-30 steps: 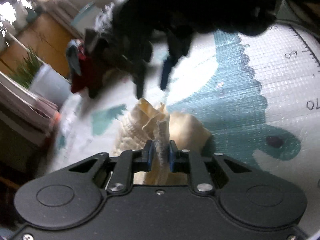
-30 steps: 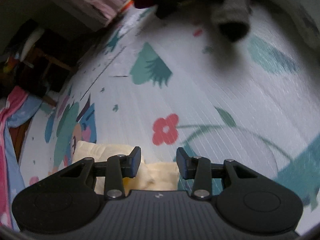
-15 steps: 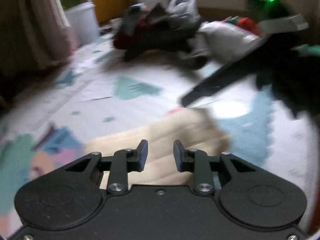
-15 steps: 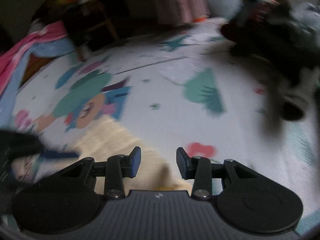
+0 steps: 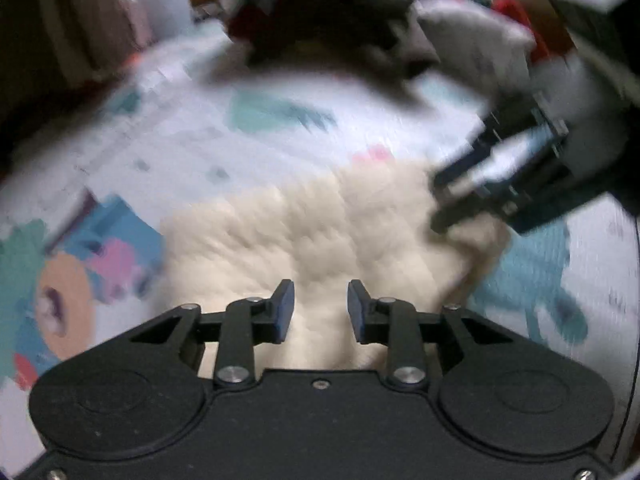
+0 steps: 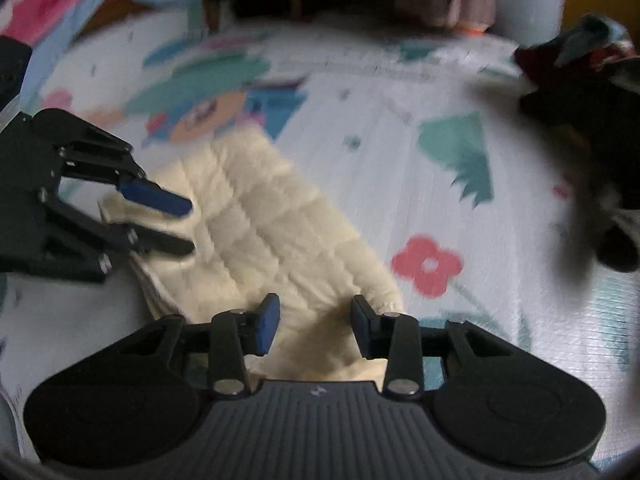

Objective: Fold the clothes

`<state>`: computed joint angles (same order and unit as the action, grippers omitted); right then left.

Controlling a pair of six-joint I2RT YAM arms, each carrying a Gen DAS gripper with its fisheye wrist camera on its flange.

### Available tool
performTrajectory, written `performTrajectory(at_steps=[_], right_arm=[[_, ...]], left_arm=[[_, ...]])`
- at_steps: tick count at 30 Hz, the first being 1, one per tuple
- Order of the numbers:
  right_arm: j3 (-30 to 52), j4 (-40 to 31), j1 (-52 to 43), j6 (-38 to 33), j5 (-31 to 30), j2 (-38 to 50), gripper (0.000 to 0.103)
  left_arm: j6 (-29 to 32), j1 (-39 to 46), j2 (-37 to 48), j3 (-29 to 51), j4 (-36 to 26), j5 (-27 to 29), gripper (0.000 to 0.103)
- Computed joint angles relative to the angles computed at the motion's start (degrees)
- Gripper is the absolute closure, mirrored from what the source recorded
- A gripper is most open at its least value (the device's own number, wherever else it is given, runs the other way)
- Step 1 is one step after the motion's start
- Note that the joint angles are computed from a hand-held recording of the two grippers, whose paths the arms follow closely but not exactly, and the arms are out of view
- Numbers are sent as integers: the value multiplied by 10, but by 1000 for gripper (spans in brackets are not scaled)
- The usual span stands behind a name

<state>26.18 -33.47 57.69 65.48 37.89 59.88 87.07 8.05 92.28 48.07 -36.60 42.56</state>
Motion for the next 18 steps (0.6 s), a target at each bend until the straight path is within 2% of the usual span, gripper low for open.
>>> performTrajectory(at_steps=[1,3,7,9,11,13,16,18], right_arm=[[10,-6,10,9,16,8,64],[22,14,-1,-20,22,30,64],[40,83,-46,-91,-4,65,64],[49,91,-75,-102,-37,101,64],[25,133,-117,-117,-91,135,63],[11,158,-128,-137,-99,133,63],[30,132,-114,-135,-85,141,63],[34,110,-86,-110,-52,128,63]], left_arm=[[-11,4,-4,11,0,13,75],[-43,-8,1,24,38,16,75],[-59,-43,53,61,88,-11,75],[-90,-65,98,79,110,-40,75],[-101,-76,135,73,150,-61,74],[-96,-76,154,53,195,-57,73],[-103,-76,145,77,149,-70,73],[-82,-59,111,83,115,-65,72]])
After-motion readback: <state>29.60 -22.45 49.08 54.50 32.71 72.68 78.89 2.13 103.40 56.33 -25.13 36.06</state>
